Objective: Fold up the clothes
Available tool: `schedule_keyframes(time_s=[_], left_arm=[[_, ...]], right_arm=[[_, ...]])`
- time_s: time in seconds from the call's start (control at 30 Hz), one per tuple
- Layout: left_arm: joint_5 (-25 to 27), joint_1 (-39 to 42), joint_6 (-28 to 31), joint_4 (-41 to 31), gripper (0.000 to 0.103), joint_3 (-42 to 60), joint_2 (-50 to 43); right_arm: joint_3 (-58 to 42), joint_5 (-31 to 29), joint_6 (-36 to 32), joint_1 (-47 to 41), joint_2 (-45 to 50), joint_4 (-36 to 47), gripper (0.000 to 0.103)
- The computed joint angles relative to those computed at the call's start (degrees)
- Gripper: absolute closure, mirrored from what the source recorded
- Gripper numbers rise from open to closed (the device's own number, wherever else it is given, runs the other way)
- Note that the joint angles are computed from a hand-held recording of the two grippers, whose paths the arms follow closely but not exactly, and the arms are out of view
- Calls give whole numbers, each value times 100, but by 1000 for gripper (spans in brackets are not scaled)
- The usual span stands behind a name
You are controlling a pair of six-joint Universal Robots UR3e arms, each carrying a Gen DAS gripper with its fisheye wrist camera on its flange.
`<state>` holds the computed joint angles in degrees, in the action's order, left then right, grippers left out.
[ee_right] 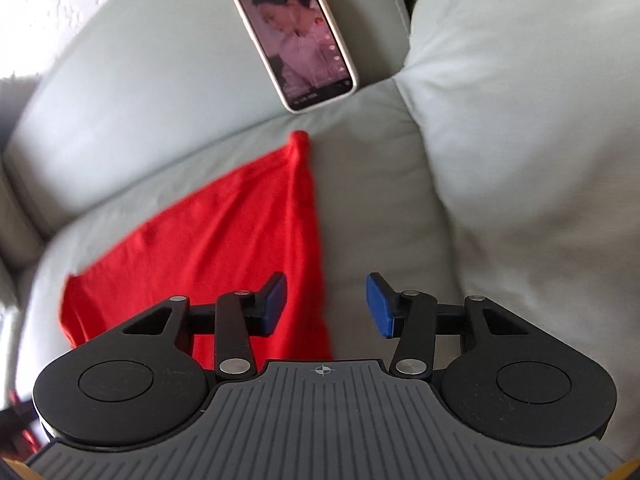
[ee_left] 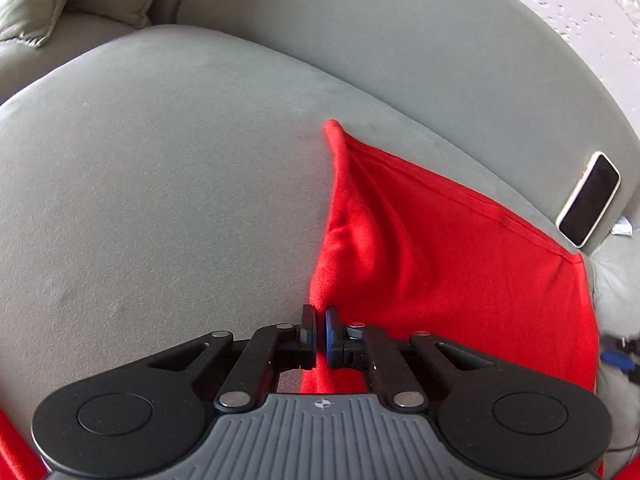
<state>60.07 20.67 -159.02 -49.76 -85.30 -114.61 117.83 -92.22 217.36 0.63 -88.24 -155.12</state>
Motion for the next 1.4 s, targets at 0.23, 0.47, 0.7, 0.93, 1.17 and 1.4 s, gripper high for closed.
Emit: schedule_keyframes(time_s=[0.23,0.47,0.7,0.93,1.17,1.4], left_arm=[[52,-42,-226,109,99,17,-118],[123,-77,-241,27,99,115,-151],[-69,13,236,-247,85,-152,348],[-1720,1412,1874,-2445,77,-1566,3430],[-1817,4541,7486,-10206,67,390,5525],[-513,4050,6294,-8031,78,-2526,7882]], right_arm=[[15,117,-749,278,10,459,93],[-230,-1527,262,1105,146,788,103],[-246,-1104,747,908,-399,1477,80],[-608,-1480,1650,2085,-2150,2560,70],[-1254,-3156,3301,4473,-2853,3331,68],[-791,-3067,4229,5357,-1853,3177,77]])
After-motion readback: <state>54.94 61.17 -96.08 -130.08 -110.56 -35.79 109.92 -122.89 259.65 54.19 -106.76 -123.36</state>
